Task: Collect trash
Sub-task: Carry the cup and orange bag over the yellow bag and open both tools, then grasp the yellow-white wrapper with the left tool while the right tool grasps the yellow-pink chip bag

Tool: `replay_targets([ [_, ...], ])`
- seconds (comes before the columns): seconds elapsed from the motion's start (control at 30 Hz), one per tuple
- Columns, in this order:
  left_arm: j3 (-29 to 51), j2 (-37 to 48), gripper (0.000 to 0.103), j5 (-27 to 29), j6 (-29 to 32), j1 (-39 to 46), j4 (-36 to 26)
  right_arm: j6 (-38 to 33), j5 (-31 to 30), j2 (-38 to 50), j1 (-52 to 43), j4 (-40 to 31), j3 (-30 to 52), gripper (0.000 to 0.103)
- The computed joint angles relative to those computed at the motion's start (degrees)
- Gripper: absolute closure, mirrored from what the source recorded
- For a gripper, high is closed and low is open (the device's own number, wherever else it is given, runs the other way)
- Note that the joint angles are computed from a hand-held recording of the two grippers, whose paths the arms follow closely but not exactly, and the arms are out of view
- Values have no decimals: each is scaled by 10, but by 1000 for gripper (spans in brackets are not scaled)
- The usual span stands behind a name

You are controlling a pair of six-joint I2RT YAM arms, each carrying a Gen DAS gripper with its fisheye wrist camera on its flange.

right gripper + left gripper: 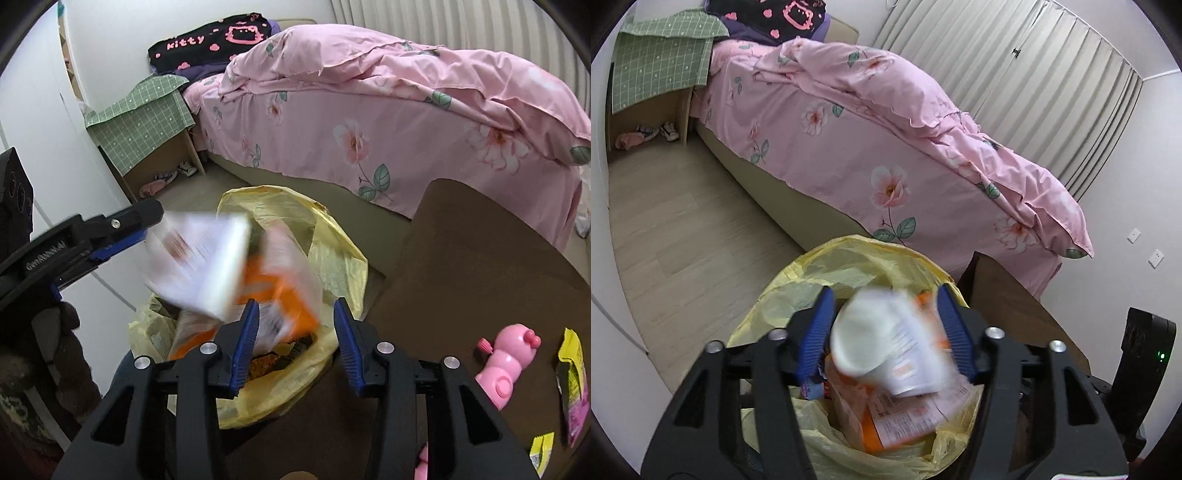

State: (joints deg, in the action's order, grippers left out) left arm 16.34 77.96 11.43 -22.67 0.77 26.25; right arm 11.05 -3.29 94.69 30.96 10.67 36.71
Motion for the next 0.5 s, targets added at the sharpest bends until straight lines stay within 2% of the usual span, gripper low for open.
replay_targets([
  [0.13, -5, -71, 45, -38, 13, -24, -57, -11, 19, -61, -11, 3, -46, 63],
  [0.3, -12, -170, 45, -74, 8, -84, -129, -35, 23, -231, -59, -24, -137, 63],
  [0.4, -14, -207, 45, -95, -6, -148, -154, -65, -15, -351, -137, -82, -183, 63],
  [0.5, -8, -198, 45, -129, -25, -239, -148, -135, -80, -447, -275, -154, -209, 61],
])
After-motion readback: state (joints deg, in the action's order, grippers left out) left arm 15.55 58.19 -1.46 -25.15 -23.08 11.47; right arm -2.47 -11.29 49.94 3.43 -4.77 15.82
